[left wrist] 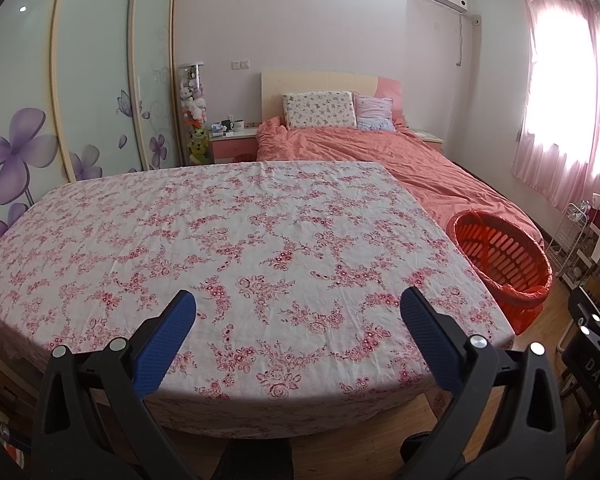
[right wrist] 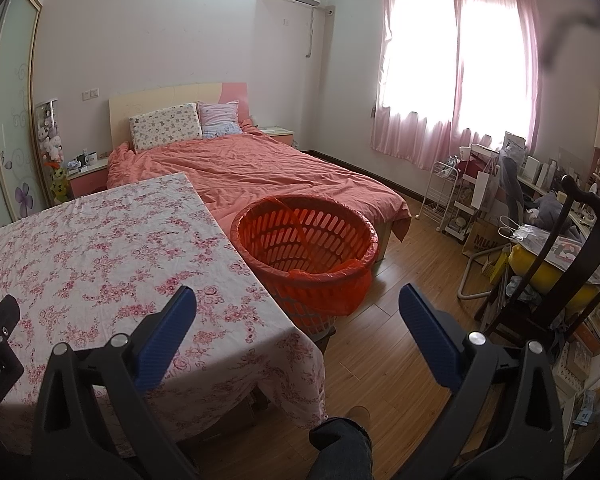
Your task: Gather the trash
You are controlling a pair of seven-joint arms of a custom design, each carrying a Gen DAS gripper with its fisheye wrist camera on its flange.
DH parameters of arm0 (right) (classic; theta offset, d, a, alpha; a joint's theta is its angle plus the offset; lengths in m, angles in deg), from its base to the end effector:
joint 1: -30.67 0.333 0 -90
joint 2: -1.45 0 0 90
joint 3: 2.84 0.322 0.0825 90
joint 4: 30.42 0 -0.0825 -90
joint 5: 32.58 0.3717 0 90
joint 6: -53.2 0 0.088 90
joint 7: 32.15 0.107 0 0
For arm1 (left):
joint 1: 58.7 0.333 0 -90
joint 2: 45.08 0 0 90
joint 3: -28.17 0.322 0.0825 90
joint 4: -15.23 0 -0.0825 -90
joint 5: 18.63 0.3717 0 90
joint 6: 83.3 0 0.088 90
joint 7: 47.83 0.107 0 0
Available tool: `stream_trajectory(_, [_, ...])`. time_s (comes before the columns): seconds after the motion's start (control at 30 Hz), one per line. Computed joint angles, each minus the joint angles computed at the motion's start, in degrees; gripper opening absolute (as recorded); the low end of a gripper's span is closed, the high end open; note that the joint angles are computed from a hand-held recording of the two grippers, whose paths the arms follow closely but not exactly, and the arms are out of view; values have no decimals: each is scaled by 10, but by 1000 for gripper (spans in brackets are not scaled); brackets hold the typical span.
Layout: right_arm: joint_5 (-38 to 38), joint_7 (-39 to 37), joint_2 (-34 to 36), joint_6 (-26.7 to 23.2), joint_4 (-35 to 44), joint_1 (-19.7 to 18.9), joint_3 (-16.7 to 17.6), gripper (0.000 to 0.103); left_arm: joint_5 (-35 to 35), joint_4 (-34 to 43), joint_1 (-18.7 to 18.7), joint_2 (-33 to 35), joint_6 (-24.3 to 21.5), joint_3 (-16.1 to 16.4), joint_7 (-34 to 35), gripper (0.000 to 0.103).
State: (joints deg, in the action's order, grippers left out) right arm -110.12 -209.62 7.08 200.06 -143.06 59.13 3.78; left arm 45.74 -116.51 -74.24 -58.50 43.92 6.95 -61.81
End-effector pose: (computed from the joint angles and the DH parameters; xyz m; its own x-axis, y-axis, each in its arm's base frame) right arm 0.4860 0.3570 0.4802 -0.0165 -0.9985 0.0522 -0.5074 -0.0366 -0.8609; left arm 0.4020 -0.2740 0.4800 0.4779 -0.8784 -0.0010 -0.4689 -0.2541 -0.8459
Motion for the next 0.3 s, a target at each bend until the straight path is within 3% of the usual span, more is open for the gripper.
stream_trajectory(0.3, [-1,1,1,-2,1,1,0,99,-2,-1,1,-3,5,1,2,101])
